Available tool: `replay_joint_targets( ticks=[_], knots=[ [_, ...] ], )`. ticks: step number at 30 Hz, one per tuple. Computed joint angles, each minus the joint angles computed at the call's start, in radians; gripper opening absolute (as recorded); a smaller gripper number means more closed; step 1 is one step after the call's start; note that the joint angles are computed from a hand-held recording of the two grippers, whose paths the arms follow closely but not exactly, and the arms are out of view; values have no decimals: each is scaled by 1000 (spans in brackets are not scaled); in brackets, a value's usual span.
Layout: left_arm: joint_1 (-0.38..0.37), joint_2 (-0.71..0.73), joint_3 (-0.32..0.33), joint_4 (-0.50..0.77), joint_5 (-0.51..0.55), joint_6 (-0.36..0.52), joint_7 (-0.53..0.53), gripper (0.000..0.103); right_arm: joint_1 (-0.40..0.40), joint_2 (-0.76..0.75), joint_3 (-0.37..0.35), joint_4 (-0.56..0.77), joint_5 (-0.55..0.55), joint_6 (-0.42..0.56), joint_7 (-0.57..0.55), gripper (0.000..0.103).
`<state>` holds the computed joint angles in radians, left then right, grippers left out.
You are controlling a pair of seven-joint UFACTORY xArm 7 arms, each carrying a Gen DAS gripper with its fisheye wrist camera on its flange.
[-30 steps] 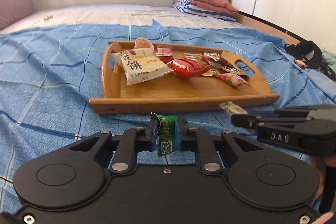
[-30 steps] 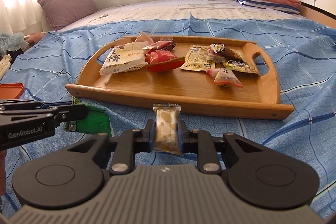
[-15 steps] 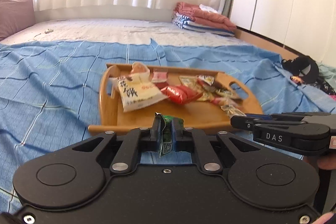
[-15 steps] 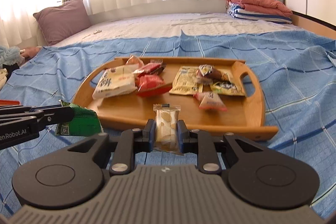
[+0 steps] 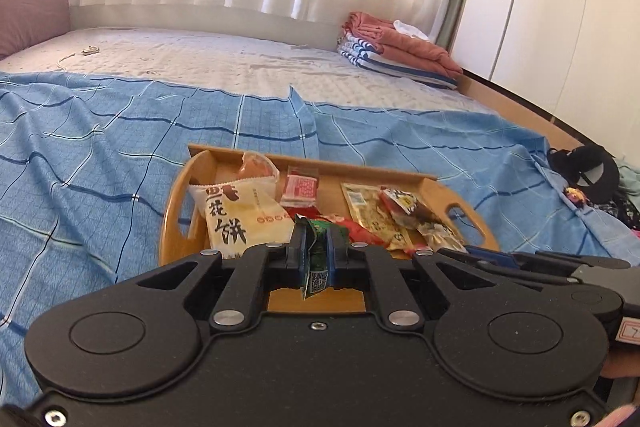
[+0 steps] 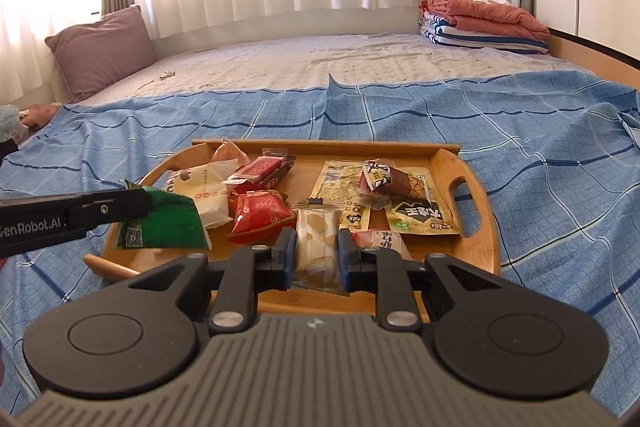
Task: Organize snacks
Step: 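Carry the green packet and white candy packet over the bamboo tray with both tools, then open both tools to drop the two packets onto the tray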
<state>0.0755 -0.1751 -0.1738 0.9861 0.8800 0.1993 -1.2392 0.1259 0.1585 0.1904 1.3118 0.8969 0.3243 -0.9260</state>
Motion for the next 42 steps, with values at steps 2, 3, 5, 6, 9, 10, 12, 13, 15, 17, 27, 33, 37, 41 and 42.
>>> replay_joint_targets(
  ticks=[2, 3, 5, 6, 9, 10, 12, 13, 15, 17, 27, 33, 37, 41, 42],
  knots=[
    [0, 32, 4, 30, 2, 9, 5, 9, 5, 22, -3, 19, -28, -3, 23, 26],
    [-3, 46, 8, 43, 10, 15, 2, 9, 4, 32, -2, 27, -39, -2, 32, 26],
    [-16, 78, 24, 70, 19, 25, 3, 9, 3, 50, 0, 39, -67, -3, 55, 26],
    [-26, 88, 34, 77, 20, 27, 2, 9, 2, 58, 2, 45, -85, -1, 68, 26],
    [-53, 120, 62, 98, 39, 46, -17, 9, 2, 81, 5, 55, -145, 1, 114, 26],
    [-61, 129, 71, 100, 43, 50, -21, 9, 1, 87, 8, 57, -160, 1, 127, 26],
    [-77, 138, 88, 100, 54, 52, -30, 9, -3, 95, 14, 56, -186, -2, 147, 26],
    [-83, 142, 94, 99, 74, 50, -44, 9, -4, 99, 17, 56, -199, -2, 155, 26],
    [-93, 147, 105, 100, 102, 50, -61, 10, -6, 106, 22, 55, -223, -6, 171, 26],
    [-101, 152, 113, 101, 110, 51, -62, 10, -11, 112, 28, 55, -238, -9, 182, 26],
    [-129, 164, 133, 102, 49, 82, -11, 15, -31, 121, 57, 52, -261, -21, 204, 53],
    [-134, 136, 121, 93, 88, 142, -48, 54, -39, 98, 66, 37, -227, -26, 180, 64],
    [-126, 101, 110, 67, 70, 145, -34, 79, -38, 73, 63, 18, -193, -33, 154, 72],
    [-109, 47, 87, 27, 72, 141, -22, 88, -38, 36, 54, -8, -150, -22, 122, 78],
    [-106, 36, 79, 20, 64, 149, -11, 90, -37, 24, 50, -19, -136, -22, 110, 79]
  ],
)
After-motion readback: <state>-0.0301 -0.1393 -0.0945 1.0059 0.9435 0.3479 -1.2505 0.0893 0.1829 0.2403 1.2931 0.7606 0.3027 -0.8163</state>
